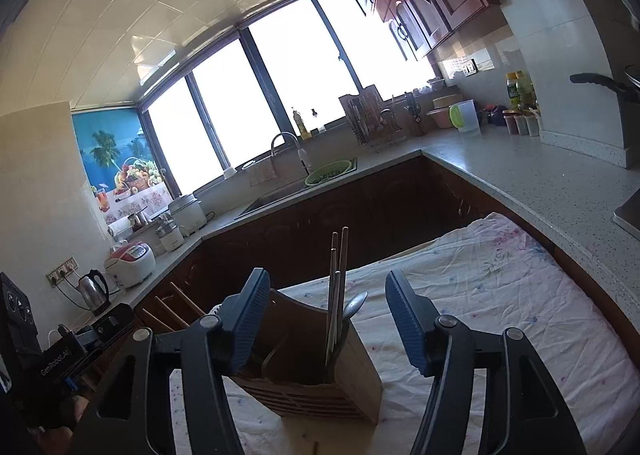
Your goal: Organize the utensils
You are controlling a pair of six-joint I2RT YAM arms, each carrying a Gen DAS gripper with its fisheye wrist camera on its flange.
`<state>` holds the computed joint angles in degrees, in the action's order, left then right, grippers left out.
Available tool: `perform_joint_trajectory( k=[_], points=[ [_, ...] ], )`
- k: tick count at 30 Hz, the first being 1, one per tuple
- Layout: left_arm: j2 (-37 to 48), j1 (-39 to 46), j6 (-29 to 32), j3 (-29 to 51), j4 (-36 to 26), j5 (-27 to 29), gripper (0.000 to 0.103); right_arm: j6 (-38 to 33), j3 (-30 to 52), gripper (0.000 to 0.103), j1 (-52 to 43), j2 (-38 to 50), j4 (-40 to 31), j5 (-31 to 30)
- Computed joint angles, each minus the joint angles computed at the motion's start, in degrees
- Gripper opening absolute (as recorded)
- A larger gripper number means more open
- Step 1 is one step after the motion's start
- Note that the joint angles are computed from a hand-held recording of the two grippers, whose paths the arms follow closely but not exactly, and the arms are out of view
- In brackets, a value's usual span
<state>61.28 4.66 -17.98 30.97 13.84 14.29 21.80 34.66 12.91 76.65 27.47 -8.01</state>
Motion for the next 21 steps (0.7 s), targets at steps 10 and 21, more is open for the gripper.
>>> perform_joint_trajectory(
  k=[10, 21],
  points=[
    [-20.25, 6.58, -1.00, -14.72, -9.99, -0.48, 0.087, 3.65, -17.13, 0.095, 1.72, -13.57, 2.79, -0.24],
    [-40.90, 9.58, 1.01, -21.02, -26.39, 0.65, 0.089, 3.81, -27.62, 0.095, 8.05, -29.21, -6.39, 5.84]
  ],
)
